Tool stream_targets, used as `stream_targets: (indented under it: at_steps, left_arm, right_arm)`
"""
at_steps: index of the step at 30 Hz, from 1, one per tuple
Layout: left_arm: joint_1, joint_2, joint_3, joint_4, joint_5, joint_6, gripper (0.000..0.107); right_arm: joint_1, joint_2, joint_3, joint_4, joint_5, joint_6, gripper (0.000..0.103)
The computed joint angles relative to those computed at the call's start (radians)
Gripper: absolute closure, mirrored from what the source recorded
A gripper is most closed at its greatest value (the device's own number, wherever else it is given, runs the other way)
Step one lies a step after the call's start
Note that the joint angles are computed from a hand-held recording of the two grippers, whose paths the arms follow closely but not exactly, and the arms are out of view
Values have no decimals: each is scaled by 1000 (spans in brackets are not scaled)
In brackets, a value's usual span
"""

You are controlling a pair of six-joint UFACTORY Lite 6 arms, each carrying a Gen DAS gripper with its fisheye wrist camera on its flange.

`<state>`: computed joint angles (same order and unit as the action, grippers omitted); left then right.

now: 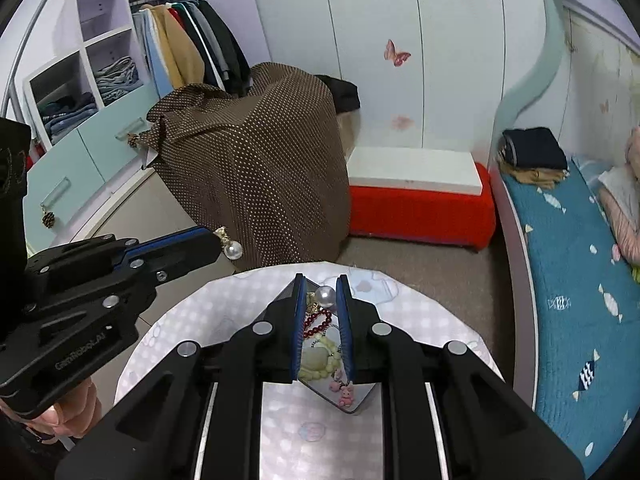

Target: Organize jewelry

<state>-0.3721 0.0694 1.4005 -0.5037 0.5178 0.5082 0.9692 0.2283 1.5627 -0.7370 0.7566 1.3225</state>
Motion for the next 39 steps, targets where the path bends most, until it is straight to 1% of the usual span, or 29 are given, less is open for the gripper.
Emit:
stream_targets:
  at_steps: [6,8,9,10,12,13,14,15,16,17,18,19,21,22,24,26,28,30,32,35,37,38,39]
  left_arm:
    - [-8,100,74,65,17,-55,104]
    - [-2,124,91,84,20,-70,88]
    - [-7,128,94,120,8,-109,64]
    - [-5,122,83,145,-14,-137,46]
    - [5,110,66,151,-34,-144,36]
    - [13,101,59,151,-39,-147,31]
    - [19,96,56,156,-42,-153,28]
    - [29,77,39,163,-54,-164,22]
    - [39,66,30,152,-56,-156,15]
    - [51,43,12,142,-64,-152,14]
    - [58,20,-5,147,-68,-157,13]
    - [58,-5,-26,181,-77,-187,12]
    - [47,-62,-71,299,-102,-286,10]
    - [43,-94,-96,345,-111,-323,10]
    - [38,-154,-142,403,-111,-371,10]
    - [30,-213,-182,443,-109,-410,10]
    - [36,-305,-252,465,-110,-431,10]
    - [53,-386,-305,455,-102,-417,10]
    - [54,-499,-374,483,-88,-449,10]
    - [51,-639,-443,513,-46,-479,10]
    - [35,-770,-502,568,-5,-538,10]
    - [33,-811,-519,576,12,-547,10]
    - [33,-876,-540,576,44,-551,10]
  right_arm:
    - [-45,27,13,71,-40,-55,88]
    - [-59,31,12,93,-48,-61,87]
    - [-61,32,11,95,-49,-57,85]
    - [-63,29,4,95,-51,-51,81]
    - [-67,22,-8,93,-50,-36,72]
    - [-65,14,-18,86,-49,-21,62]
    - [-61,7,-27,68,-37,6,48]
    - [-58,1,-33,51,-25,32,40]
    - [-55,-11,-49,31,-16,66,26]
    - [-50,-27,-70,12,-14,99,14]
    - [-41,-49,-94,-19,-4,148,9]
    - [-33,-62,-109,-39,6,176,7]
    - [-20,-78,-123,-44,23,199,7]
    - [-7,-79,-121,-46,49,214,7]
    - [19,-81,-115,-60,95,242,7]
    - [54,-97,-122,-86,126,289,7]
    - [92,-109,-123,-113,165,330,7]
    - [139,-113,-109,-136,216,356,7]
    - [202,-109,-82,-163,292,381,7]
    - [344,-103,-45,-218,443,457,7]
    - [431,-83,-8,-243,543,494,7]
    - [484,-67,16,-257,602,513,7]
    - [512,-50,42,-265,639,517,7]
